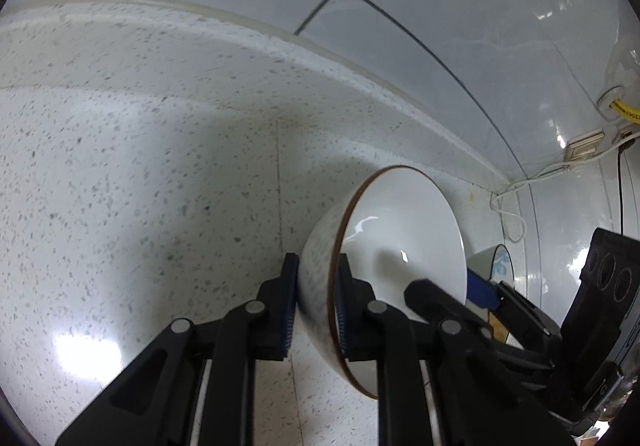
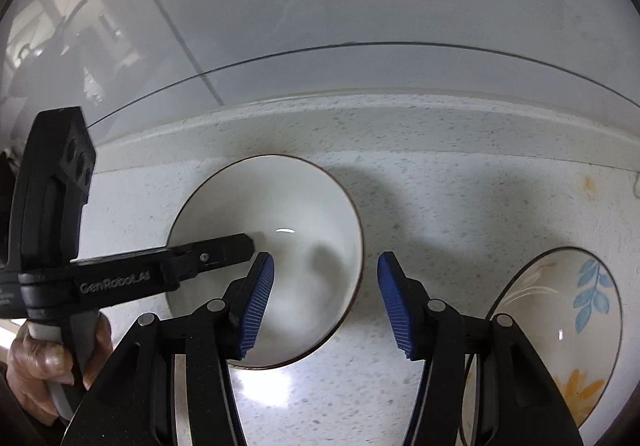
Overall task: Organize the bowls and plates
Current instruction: 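Close the right gripper on the brown-rimmed bowl rim and lift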
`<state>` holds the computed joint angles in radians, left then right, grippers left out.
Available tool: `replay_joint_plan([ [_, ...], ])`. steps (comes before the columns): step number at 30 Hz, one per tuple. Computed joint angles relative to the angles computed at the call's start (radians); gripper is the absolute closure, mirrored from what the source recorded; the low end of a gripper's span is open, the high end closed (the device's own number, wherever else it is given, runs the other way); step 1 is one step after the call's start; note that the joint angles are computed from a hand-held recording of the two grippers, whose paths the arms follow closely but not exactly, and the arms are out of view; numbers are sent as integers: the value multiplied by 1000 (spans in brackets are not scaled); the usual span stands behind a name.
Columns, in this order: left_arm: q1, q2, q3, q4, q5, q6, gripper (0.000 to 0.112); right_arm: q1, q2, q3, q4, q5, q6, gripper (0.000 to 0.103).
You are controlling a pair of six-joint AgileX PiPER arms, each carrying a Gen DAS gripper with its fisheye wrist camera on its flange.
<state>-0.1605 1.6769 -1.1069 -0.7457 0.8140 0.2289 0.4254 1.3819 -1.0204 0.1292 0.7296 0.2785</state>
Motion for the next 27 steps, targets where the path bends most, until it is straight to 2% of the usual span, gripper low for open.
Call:
replay_joint_plan([
  [3, 43, -18, 29, -27, 21, 48, 96, 9, 0, -1, 15, 8, -17, 64],
  [6, 93, -24, 39, -60, 63, 86, 96, 14, -9, -10, 15, 28, -20, 67],
  [10, 109, -41, 50, -54, 77, 88, 97, 10, -19, -16, -4, 43, -13, 67],
  [14, 107, -39, 37, -44, 81, 64, 97, 45, -7, -32, -86, 62, 43, 67],
  [22, 121, -26, 13, -32, 111, 44, 97, -117, -41, -9, 226, 105, -211, 67],
  [27, 111, -24, 14, -32, 103, 48, 97, -150, -64, 8, 274, 121, -260, 67],
])
